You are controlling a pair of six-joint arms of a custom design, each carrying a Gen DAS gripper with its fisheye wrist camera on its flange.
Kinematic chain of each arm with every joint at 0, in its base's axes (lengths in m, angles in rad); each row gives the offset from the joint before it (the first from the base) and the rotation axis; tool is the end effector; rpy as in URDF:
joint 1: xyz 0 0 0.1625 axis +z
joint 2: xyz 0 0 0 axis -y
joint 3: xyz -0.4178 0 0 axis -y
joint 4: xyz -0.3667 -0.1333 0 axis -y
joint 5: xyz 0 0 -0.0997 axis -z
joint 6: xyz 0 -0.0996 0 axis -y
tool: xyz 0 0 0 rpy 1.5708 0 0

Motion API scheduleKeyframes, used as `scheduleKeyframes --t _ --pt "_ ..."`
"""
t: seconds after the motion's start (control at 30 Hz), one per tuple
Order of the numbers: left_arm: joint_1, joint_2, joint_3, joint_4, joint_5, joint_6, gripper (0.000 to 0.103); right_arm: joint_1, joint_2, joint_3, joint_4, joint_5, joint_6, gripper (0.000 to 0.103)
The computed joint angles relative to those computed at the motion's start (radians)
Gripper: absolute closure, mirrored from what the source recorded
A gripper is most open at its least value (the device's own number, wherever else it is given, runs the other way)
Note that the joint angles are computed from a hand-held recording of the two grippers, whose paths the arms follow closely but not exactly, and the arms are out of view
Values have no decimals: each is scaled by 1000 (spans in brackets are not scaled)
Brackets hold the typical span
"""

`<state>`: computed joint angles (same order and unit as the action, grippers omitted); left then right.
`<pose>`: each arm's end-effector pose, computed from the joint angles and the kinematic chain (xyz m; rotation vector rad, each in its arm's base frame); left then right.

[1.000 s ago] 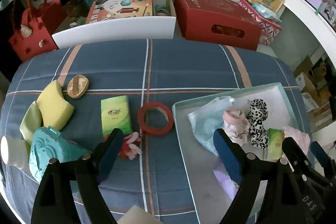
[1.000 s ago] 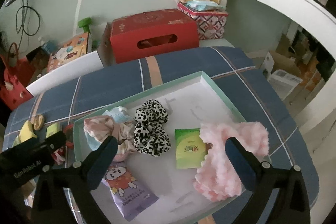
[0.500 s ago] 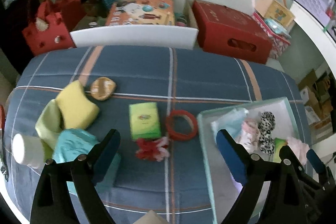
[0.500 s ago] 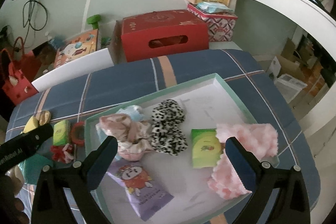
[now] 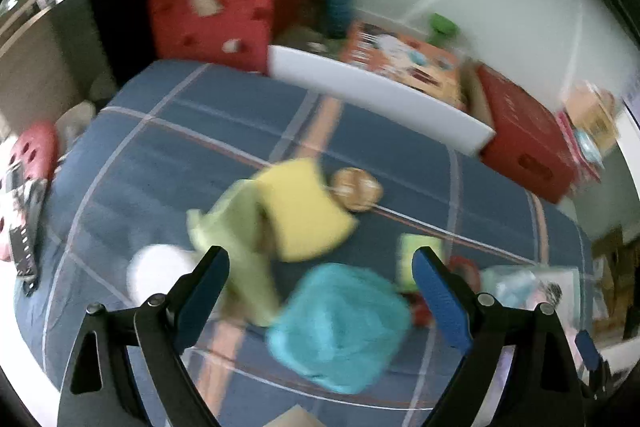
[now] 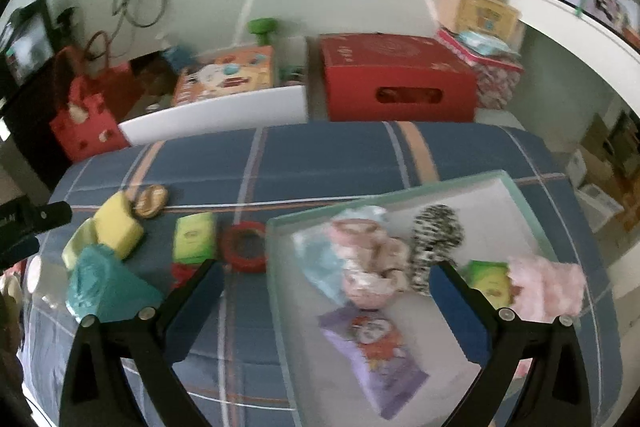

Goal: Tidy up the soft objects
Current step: 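Move both grippers back from the tray toward the remaining pile, then close the right gripper on the yellow sponge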

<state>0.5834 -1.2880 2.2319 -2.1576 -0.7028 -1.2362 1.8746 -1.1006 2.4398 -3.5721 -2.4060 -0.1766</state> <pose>-0.2207 -0.3965 0.1716 -0.0960 2.3440 -0.7844 0.1744 -0.3574 0.1866 0.1997 -2.2411 0.8257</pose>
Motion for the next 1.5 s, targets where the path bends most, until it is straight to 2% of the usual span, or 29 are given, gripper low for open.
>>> scheduleKeyframes --t 0.23,0.47,0.6,0.8,0.9,1.0,1.1,1.27,1.4,1.5 --pt "20 -191 53 207 44 -149 10 43 82 -34 28 28 19 0" --pt "56 -301 79 284 44 -195 10 92 154 -71 45 60 44 0" --pt "85 -332 93 244 50 -167 10 112 192 -87 47 73 45 0" --pt "142 -318 110 87 30 -40 10 132 224 -102 20 81 27 0" --pt "163 -300 107 31 25 16 10 128 213 -104 33 117 33 0" --pt "185 -276 101 -28 5 82 10 120 198 -137 114 142 53 0" --pt "206 -241 88 -78 -10 142 10 125 199 -189 175 155 31 0" --pt "227 -200 82 -165 2 212 10 119 215 -302 369 203 -2 0" --pt "248 -188 72 -177 5 248 10 106 258 -389 512 238 -22 0" --pt "269 -181 57 -154 0 253 10 92 311 -466 639 234 -17 0"
